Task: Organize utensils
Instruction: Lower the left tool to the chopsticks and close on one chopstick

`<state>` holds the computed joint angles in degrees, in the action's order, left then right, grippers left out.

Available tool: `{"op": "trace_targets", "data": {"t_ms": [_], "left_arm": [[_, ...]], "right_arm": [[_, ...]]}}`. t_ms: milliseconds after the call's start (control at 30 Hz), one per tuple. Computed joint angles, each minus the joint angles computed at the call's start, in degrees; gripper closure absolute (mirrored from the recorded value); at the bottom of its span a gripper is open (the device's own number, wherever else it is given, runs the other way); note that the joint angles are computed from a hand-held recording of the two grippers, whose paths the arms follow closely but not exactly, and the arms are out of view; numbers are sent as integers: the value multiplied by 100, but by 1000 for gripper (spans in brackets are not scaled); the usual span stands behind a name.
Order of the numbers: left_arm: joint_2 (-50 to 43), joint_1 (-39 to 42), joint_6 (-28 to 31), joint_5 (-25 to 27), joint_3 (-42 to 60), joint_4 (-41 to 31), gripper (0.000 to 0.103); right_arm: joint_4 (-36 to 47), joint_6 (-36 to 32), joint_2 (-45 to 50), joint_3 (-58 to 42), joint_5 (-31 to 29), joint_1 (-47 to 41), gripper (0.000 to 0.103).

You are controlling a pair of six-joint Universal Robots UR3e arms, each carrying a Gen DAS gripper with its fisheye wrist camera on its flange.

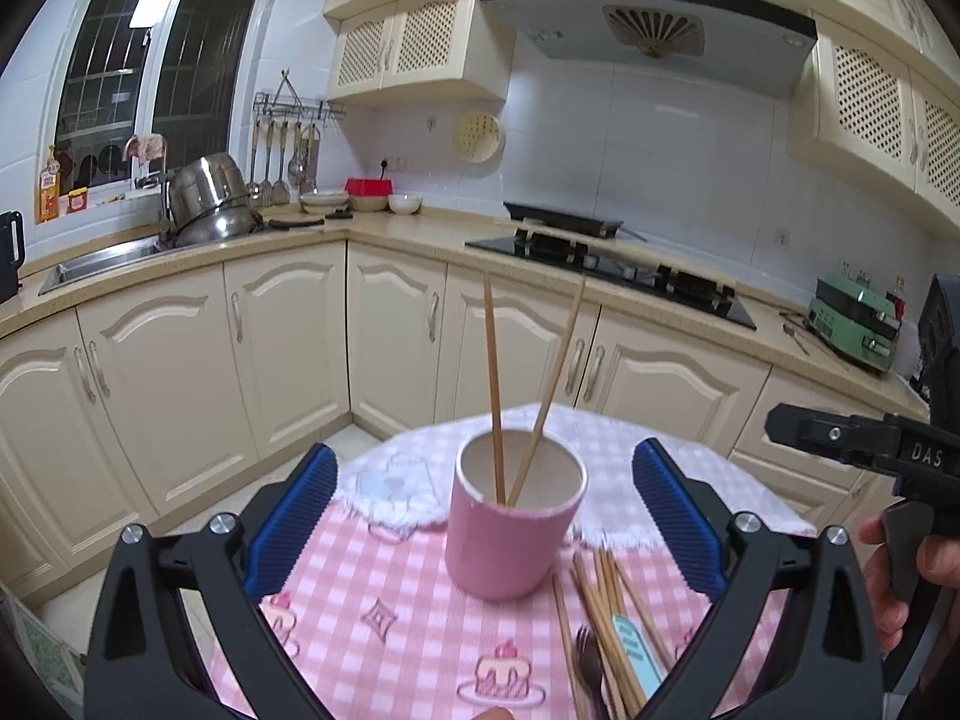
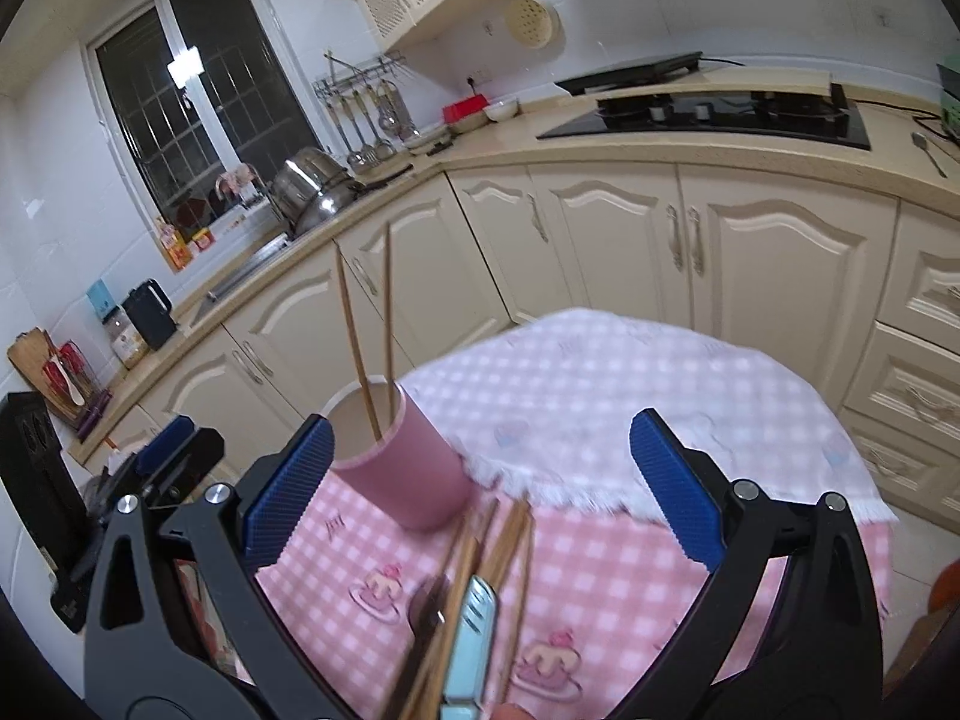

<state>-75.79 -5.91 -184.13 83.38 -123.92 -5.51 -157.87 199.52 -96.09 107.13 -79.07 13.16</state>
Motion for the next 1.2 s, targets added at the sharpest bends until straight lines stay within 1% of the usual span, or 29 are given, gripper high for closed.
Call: {"op": "trace_targets", "data": {"t_ms": [167, 300, 400, 500, 633, 833, 967, 1200], "left_arm": [[236, -84, 48, 173, -332, -131, 6], [306, -208, 106, 398, -505, -308, 6], [292, -244, 189, 431, -572, -588, 6], [126, -352, 289, 515, -621, -821, 6], [-165, -507, 420, 560, -611, -1066, 6], [-577, -643, 565, 518, -529, -1379, 6], [-875, -790, 664, 595, -414, -1498, 6], [-1326, -989, 664, 666, -108, -1607, 6]], "right_arm": [[135, -20, -400, 494, -1, -51, 6], [467, -98, -435, 620, -428, 243, 6], [655, -126, -358, 716, -727, 482, 6], [708, -151, -271, 844, -933, 663, 6], [623, -107, -279, 1111, -872, 682, 6], [675, -102, -126, 1103, -922, 728, 6], [737, -147, -28, 1078, -1003, 755, 6], [780, -207, 82, 1094, -1123, 786, 6]]}}
